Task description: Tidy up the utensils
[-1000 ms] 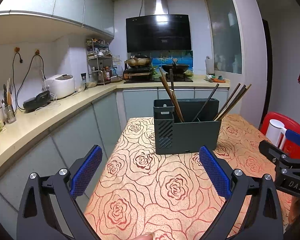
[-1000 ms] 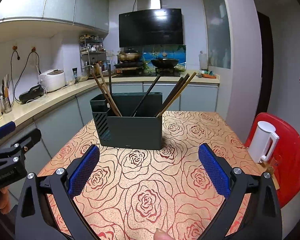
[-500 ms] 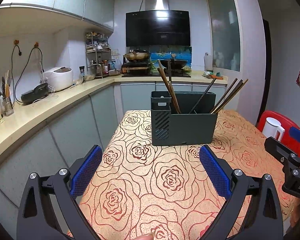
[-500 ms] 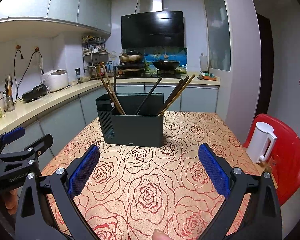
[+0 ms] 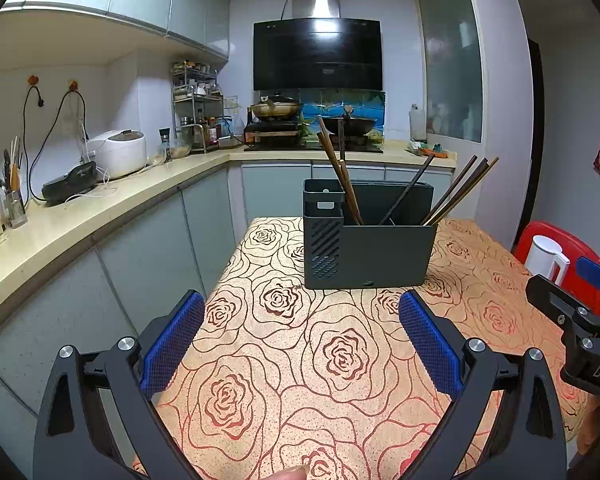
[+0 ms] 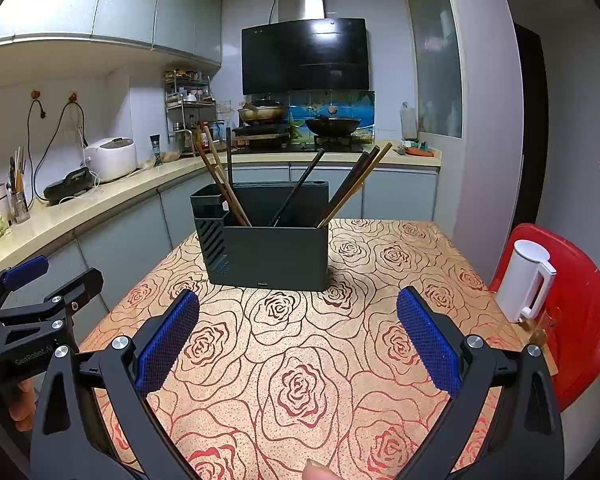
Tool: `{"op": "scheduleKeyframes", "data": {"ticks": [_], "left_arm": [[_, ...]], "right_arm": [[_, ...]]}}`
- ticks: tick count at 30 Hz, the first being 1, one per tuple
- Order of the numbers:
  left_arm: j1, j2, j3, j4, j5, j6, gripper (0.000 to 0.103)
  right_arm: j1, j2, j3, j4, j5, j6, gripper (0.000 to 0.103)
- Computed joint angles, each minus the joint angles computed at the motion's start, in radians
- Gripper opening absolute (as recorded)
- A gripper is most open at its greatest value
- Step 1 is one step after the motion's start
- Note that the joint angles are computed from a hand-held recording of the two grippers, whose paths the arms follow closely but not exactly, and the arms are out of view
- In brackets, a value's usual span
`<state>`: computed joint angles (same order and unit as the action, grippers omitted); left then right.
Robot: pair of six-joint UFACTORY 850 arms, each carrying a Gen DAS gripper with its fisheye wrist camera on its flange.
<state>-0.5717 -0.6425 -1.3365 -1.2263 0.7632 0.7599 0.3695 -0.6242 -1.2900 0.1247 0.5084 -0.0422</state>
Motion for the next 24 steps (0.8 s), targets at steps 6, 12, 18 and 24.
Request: {"op": "scheduleKeyframes", "data": {"ticks": [6, 12, 18, 24], "left_arm": [[0.001, 0.001, 0.001, 0.001, -0.003, -0.003, 0.094], [0.001, 0.002, 0.003, 0.002, -0.002, -0.004, 0.094], [0.001, 0.002, 0.002, 0.001, -0.003, -0.002, 0.094], [0.001, 0.003, 0.005, 0.003, -0.006, -0.005, 0.094]], "right_arm": [[0.001, -0.001, 0.0, 0.003, 0.008, 0.001, 0.096], [0.001, -0.001, 0.0, 0.004, 0.007, 0.001, 0.096], [0.002, -0.001, 0.0, 0.006, 0.008, -0.001, 0.096], [0.001, -0.002, -0.002, 0.004, 0.005, -0.001, 0.096]]}}
